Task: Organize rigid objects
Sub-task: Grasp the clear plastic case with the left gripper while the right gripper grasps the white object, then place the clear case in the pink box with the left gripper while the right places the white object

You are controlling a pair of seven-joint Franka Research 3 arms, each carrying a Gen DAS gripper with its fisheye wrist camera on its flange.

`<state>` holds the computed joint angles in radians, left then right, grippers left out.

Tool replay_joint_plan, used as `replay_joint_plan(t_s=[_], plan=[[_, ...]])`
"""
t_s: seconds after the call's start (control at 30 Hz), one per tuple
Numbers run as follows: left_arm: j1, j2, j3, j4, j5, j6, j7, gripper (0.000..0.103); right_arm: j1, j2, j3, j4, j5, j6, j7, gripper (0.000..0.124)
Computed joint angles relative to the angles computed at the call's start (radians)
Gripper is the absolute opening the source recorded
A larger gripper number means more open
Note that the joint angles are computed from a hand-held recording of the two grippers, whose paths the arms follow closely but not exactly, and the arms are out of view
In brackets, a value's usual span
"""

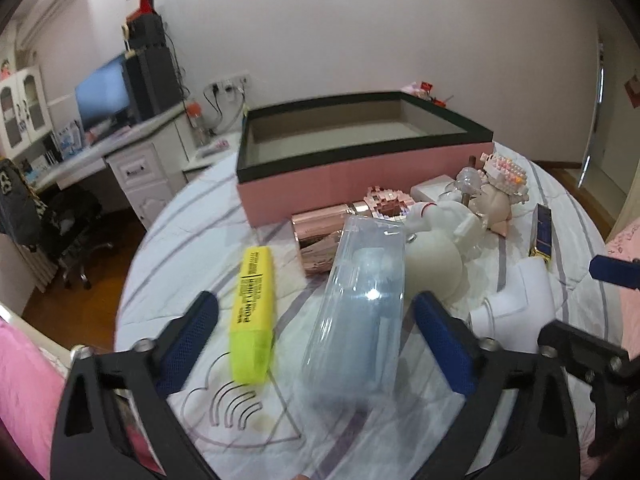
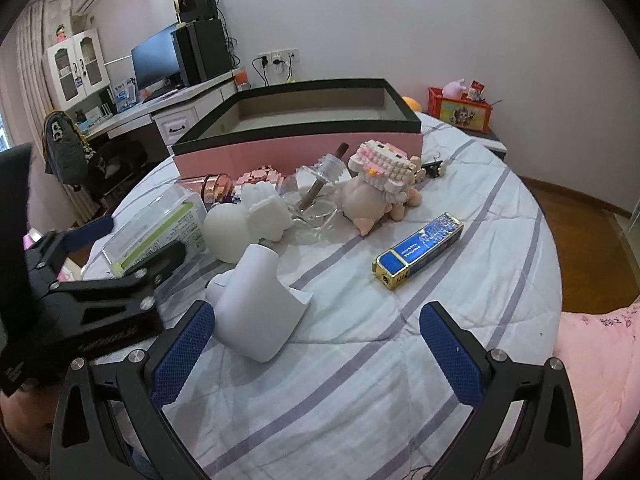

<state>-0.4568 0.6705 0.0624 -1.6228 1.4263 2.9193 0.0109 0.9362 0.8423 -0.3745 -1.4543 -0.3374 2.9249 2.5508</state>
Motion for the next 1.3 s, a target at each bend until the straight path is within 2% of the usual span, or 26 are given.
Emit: replay_joint_plan(t_s=[0.1,0.17,0.2,0.23,0.27,0.3,0.33,0.4,0.57,0.6,0.63,0.7,0.87,1.03,1.2,1.3], plan=[[0.080,0.047,-0.071,0.027,-0.185,0.050,0.186,0.072,-0.012,-0.001,0.018,0.015,0.009,-0.027,-0.009,0.101],[0.051,0.051,-0.027,0.029,-0.179,0.082,0.159,0.066,-0.010,-0.010,0.018,0.009,0.007,-0.031,0.000,0.100],[0.053,0.052,-0.024,0.028,-0.183,0.101,0.161,0.055,-0.011,-0.012,0.021,0.010,0.005,-0.038,0.003,0.100],[0.087,0.061,-0.055,0.028,-0.221,0.127,0.210,0.046,-0.014,-0.012,0.026,0.017,0.004,-0.048,0.002,0.100],[0.149,0.077,-0.122,0.018,-0.330,0.157,0.327,0.033,-0.021,-0.009,0.036,0.029,0.002,-0.064,-0.005,0.100],[0.177,0.086,-0.154,0.016,-0.379,0.159,0.374,0.033,-0.029,-0.005,0.049,0.043,0.000,-0.079,-0.015,0.100],[0.179,0.090,-0.151,0.016,-0.376,0.176,0.364,0.033,-0.039,0.000,0.062,0.058,-0.001,-0.092,-0.024,0.100],[0.140,0.083,-0.093,0.001,-0.391,0.219,0.342,0.033,-0.064,0.023,0.097,0.106,0.002,-0.122,-0.051,0.100],[0.113,0.069,-0.057,-0.024,-0.452,0.239,0.372,0.033,-0.124,0.134,0.177,0.296,0.028,-0.237,-0.147,0.093],[0.107,0.065,-0.051,-0.030,-0.464,0.240,0.380,0.033,-0.135,0.153,0.192,0.323,0.038,-0.248,-0.161,0.088],[0.102,0.061,-0.047,-0.035,-0.477,0.239,0.388,0.033,-0.146,0.173,0.207,0.351,0.050,-0.257,-0.176,0.078],[0.081,0.044,-0.022,-0.060,-0.497,0.248,0.391,0.033,-0.140,0.195,0.194,0.386,0.049,-0.291,-0.179,0.067],[0.033,0.019,0.033,-0.088,-0.554,0.254,0.407,0.033,-0.161,0.152,0.213,0.306,0.064,-0.202,-0.214,0.066],[-0.031,-0.012,0.100,-0.124,-0.606,0.262,0.418,0.033,-0.168,0.117,0.217,0.257,0.091,-0.153,-0.256,0.066],[-0.052,-0.053,0.115,-0.147,-0.670,0.248,0.466,0.033,-0.180,0.057,0.230,0.196,0.132,-0.082,-0.313,0.066],[-0.049,-0.066,0.108,-0.125,-0.705,0.233,0.508,0.033,-0.192,0.054,0.226,0.233,0.152,-0.074,-0.353,0.066]])
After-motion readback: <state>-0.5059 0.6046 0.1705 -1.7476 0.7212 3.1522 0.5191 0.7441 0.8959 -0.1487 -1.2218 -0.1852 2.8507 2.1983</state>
